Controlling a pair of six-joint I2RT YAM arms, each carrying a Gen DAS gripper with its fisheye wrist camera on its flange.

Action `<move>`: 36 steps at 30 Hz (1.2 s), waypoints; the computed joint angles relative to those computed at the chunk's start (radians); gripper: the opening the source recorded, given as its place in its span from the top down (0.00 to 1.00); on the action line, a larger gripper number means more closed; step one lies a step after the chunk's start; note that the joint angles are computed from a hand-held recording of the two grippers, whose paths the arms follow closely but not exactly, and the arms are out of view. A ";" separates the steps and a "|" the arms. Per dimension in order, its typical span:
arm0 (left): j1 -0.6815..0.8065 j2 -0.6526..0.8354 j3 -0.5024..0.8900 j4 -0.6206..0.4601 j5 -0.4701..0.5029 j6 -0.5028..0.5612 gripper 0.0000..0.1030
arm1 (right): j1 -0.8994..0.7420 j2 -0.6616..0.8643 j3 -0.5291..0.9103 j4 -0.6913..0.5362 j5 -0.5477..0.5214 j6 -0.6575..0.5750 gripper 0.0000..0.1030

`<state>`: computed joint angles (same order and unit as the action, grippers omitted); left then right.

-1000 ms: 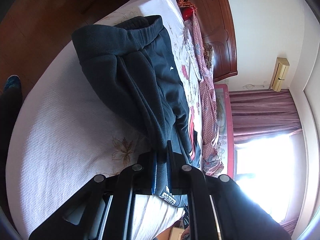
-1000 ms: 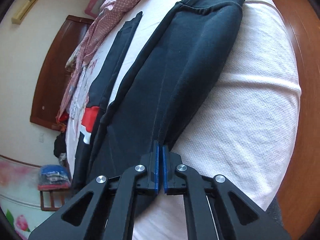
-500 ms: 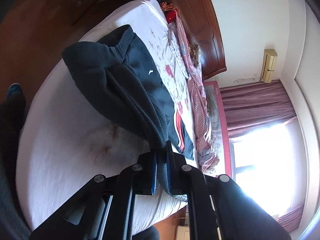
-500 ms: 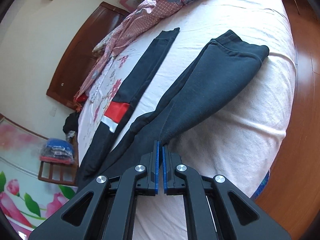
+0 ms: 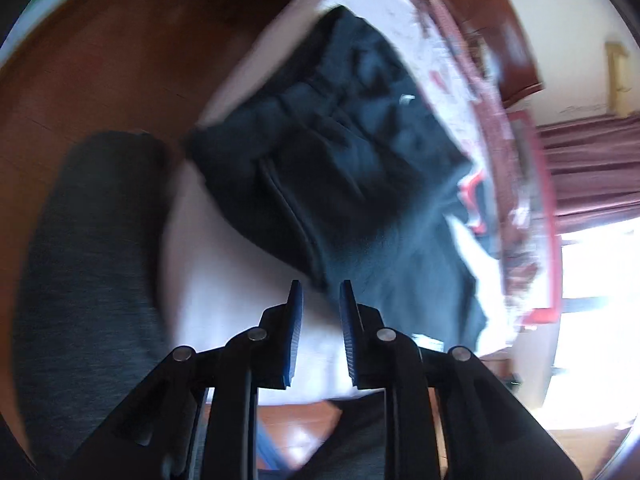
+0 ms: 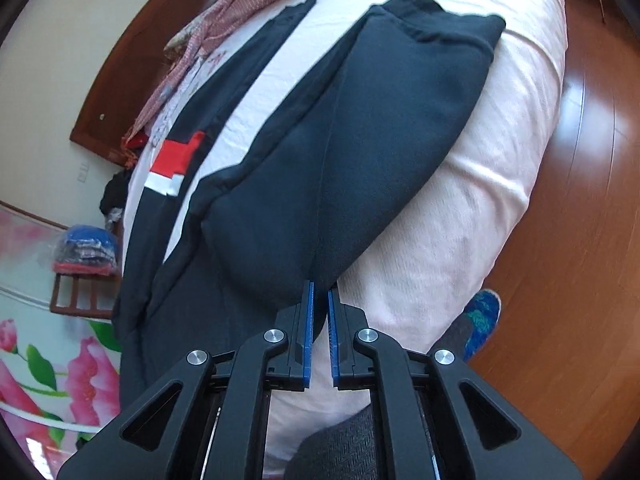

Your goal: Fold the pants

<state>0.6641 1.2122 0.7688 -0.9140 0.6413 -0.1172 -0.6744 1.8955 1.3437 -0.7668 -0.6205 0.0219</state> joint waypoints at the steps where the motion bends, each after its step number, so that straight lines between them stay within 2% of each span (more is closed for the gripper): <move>1: -0.004 -0.021 0.010 -0.013 -0.033 -0.001 0.74 | -0.018 -0.007 -0.010 0.008 -0.018 -0.002 0.94; 2: -0.002 -0.065 0.004 -0.017 -0.060 -0.005 0.67 | -0.040 -0.020 -0.024 0.038 -0.046 0.005 0.94; 4: -0.016 -0.164 0.015 0.007 -0.134 -0.029 0.35 | -0.068 -0.034 -0.025 0.094 -0.003 0.069 0.94; 5: -0.032 -0.206 0.017 0.021 -0.155 -0.026 0.27 | -0.090 -0.019 -0.001 0.111 0.006 0.115 0.94; 6: -0.084 -0.238 0.026 0.052 -0.189 -0.041 0.10 | -0.108 0.002 0.027 0.125 0.014 0.157 0.94; 7: -0.141 -0.252 0.041 0.079 -0.232 -0.055 0.04 | -0.122 0.027 0.060 0.136 0.033 0.198 0.94; 8: -0.227 -0.276 0.051 0.114 -0.282 -0.074 0.04 | -0.134 0.060 0.102 0.146 0.047 0.236 0.94; 11: -0.432 -0.201 0.142 0.173 -0.373 -0.066 0.02 | -0.130 0.149 0.231 0.139 0.147 0.259 0.94; 14: -0.603 -0.145 0.206 0.214 -0.455 -0.063 0.02 | -0.133 0.246 0.362 0.096 0.180 0.294 0.94; 20: -0.797 -0.184 0.219 0.155 -0.565 -0.035 0.02 | -0.125 0.410 0.605 -0.024 0.169 0.261 0.94; 22: -0.855 -0.191 0.225 0.128 -0.620 -0.059 0.02 | -0.138 0.416 0.608 -0.012 0.113 0.284 0.94; 24: -0.866 -0.182 0.235 0.106 -0.629 -0.093 0.02 | -0.154 0.427 0.622 -0.026 0.082 0.301 0.93; 26: -0.863 -0.182 0.228 0.106 -0.617 -0.125 0.02 | -0.174 0.409 0.584 -0.001 0.078 0.325 0.43; 28: -0.850 -0.175 0.213 0.119 -0.610 -0.139 0.02 | -0.198 0.379 0.527 0.067 0.027 0.356 0.41; 30: -0.861 -0.164 0.203 0.131 -0.628 -0.145 0.02 | -0.215 0.368 0.511 0.083 -0.013 0.350 0.41; 34: -0.870 -0.146 0.203 0.128 -0.631 -0.144 0.02 | -0.202 0.409 0.587 -0.002 -0.041 0.295 0.41; 36: -0.876 -0.142 0.206 0.122 -0.638 -0.145 0.02 | -0.179 0.418 0.607 -0.009 -0.006 0.277 0.41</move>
<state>-0.2118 1.0704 0.9749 -0.7919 0.0033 -0.2620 -0.8537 2.3137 1.9509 -0.7756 -0.6265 0.2987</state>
